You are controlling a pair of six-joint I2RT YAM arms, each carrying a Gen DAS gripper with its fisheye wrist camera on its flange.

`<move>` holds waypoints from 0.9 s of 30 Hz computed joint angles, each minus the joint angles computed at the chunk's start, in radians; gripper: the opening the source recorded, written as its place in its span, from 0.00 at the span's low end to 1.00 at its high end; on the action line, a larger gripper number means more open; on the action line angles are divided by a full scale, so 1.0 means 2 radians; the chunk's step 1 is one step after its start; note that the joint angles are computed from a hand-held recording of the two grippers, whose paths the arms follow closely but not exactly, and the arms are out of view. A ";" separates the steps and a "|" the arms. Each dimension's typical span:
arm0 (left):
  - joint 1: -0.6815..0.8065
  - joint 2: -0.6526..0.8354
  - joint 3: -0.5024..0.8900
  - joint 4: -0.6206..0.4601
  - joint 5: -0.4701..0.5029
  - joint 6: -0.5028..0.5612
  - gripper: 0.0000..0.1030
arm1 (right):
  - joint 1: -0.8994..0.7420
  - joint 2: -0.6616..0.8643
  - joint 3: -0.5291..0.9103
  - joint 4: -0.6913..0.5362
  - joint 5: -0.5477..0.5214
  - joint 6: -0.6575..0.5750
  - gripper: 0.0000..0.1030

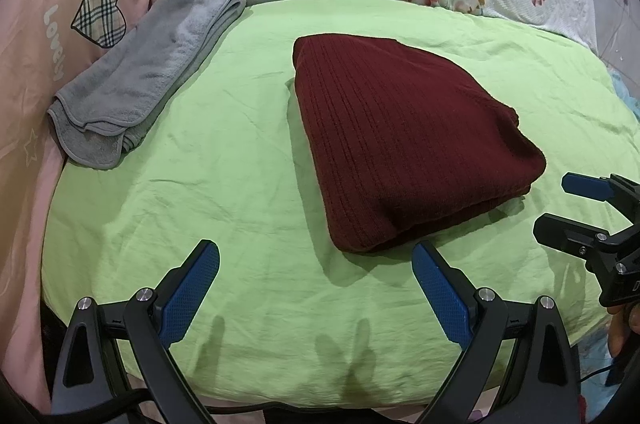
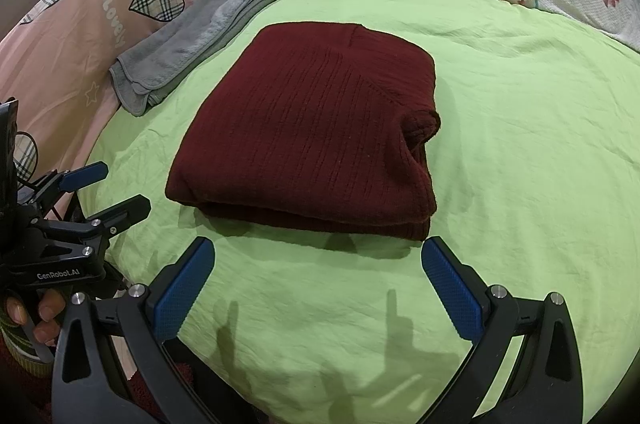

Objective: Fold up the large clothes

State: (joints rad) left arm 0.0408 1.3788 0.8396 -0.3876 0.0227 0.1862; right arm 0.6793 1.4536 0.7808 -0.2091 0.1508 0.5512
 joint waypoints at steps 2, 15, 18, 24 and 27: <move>0.000 0.000 0.000 0.000 0.000 0.000 0.95 | 0.000 0.000 0.000 0.001 0.000 0.000 1.00; 0.001 -0.002 0.002 -0.005 0.005 0.000 0.95 | 0.003 -0.001 0.003 -0.003 0.003 0.001 1.00; 0.001 -0.002 0.002 -0.004 0.005 0.000 0.95 | 0.004 -0.001 0.004 -0.004 0.004 0.002 1.00; -0.002 -0.002 0.005 -0.006 0.004 -0.001 0.95 | 0.005 -0.001 0.004 -0.004 0.005 0.003 1.00; -0.003 0.000 0.010 -0.009 0.005 -0.002 0.95 | 0.005 -0.002 0.006 -0.006 0.004 0.003 1.00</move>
